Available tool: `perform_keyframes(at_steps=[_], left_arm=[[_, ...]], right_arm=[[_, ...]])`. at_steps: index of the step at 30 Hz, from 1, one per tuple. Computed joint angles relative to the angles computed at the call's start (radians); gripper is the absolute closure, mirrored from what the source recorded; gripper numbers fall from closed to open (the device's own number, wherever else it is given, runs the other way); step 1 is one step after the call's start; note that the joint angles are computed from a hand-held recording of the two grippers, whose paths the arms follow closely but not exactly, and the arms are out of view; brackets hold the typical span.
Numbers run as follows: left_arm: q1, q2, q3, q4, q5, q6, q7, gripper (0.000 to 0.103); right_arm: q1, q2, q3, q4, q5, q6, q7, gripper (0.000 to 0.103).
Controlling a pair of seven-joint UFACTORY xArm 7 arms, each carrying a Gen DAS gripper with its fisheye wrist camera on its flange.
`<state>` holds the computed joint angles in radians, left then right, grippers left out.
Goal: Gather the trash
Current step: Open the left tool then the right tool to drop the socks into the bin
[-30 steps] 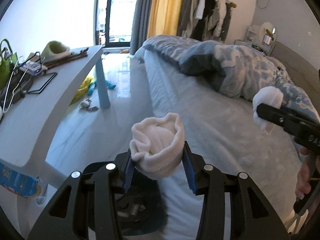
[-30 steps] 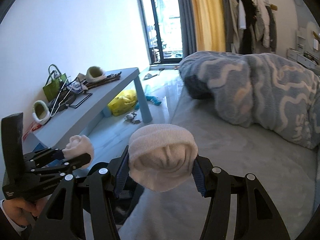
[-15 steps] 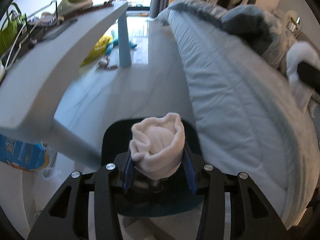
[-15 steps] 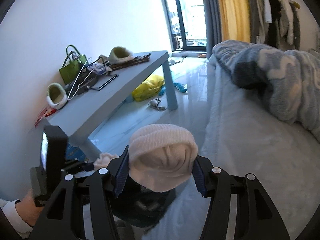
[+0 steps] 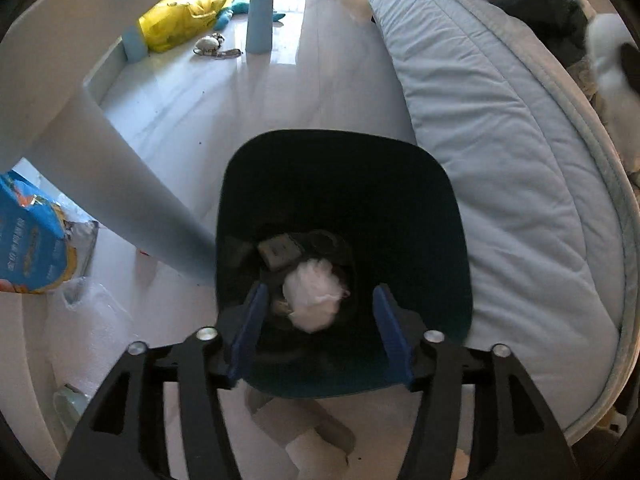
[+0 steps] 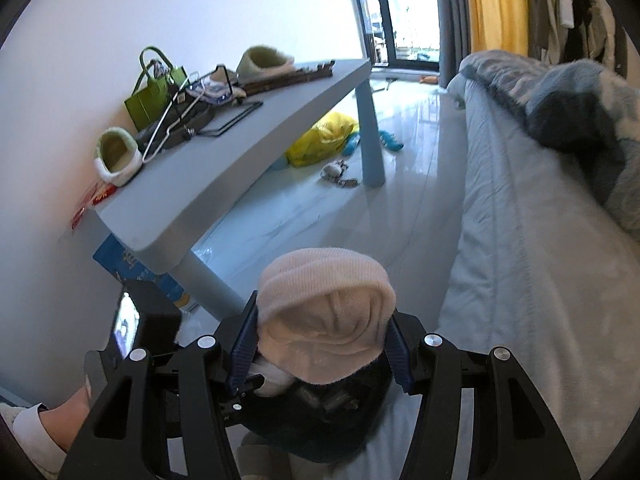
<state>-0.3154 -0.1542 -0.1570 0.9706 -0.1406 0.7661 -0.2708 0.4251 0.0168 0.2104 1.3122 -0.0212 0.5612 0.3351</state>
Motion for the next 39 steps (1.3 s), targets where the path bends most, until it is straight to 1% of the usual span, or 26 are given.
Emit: perform_keyframes(at_steps=[5, 11, 15, 18, 21, 23, 24, 28, 30, 31, 32, 34, 36, 39], left_arm=[[0.003, -0.042, 0.01, -0.013, -0.018, -0.032, 0.021, 0.037], [0.012, -0.104, -0.001, -0.013, 0.035, -0.097, 0.004, 0.037], [0.015, -0.15, 0.001, -0.018, 0.037, -0.122, -0.009, 0.039], [0.017, -0.181, 0.006, -0.011, 0.032, -0.128, -0.012, 0.042], [0.031, -0.21, -0.012, 0.004, 0.081, -0.128, -0.026, 0.045], [0.045, -0.235, -0.037, 0.022, 0.138, -0.116, -0.042, 0.047], [0.039, -0.245, -0.035, 0.025, 0.139, -0.116, -0.034, 0.051], [0.029, -0.281, -0.041, 0.051, 0.143, -0.109, -0.035, 0.053], [0.019, -0.301, -0.035, 0.058, 0.121, -0.109, -0.039, 0.053], [0.017, -0.313, -0.036, 0.059, 0.117, -0.105, -0.039, 0.053], [0.017, -0.328, -0.041, 0.054, 0.118, -0.103, -0.044, 0.053], [0.03, -0.367, -0.059, 0.048, 0.135, -0.085, -0.071, 0.049], [0.054, -0.402, -0.084, 0.038, 0.161, -0.063, -0.119, 0.044], [0.058, -0.456, -0.098, 0.018, 0.172, -0.055, -0.155, 0.039]], right_arm=[[0.009, 0.055, -0.002, 0.029, -0.034, 0.044, 0.024, 0.046], [0.022, 0.116, -0.01, 0.047, -0.052, 0.105, 0.044, 0.046], [0.027, 0.149, -0.013, 0.05, -0.045, 0.132, 0.043, 0.046], [0.032, 0.168, -0.015, 0.053, -0.043, 0.142, 0.044, 0.046], [0.039, 0.185, -0.012, 0.062, -0.037, 0.164, 0.033, 0.045], [0.048, 0.199, -0.01, 0.072, -0.041, 0.181, 0.028, 0.045], [0.052, 0.205, -0.008, 0.074, -0.042, 0.191, 0.021, 0.045], [0.067, 0.209, -0.005, 0.07, -0.045, 0.214, 0.008, 0.044], [0.07, 0.206, -0.001, 0.065, -0.041, 0.214, -0.011, 0.042], [0.074, 0.2, -0.002, 0.061, -0.048, 0.216, -0.012, 0.038], [0.077, 0.191, -0.004, 0.054, -0.056, 0.214, -0.008, 0.034], [0.077, 0.166, -0.002, 0.035, -0.054, 0.202, -0.006, 0.028], [0.077, 0.134, -0.001, 0.015, -0.06, 0.187, -0.001, 0.027], [0.079, 0.067, 0.001, -0.023, -0.087, 0.162, 0.039, 0.027]])
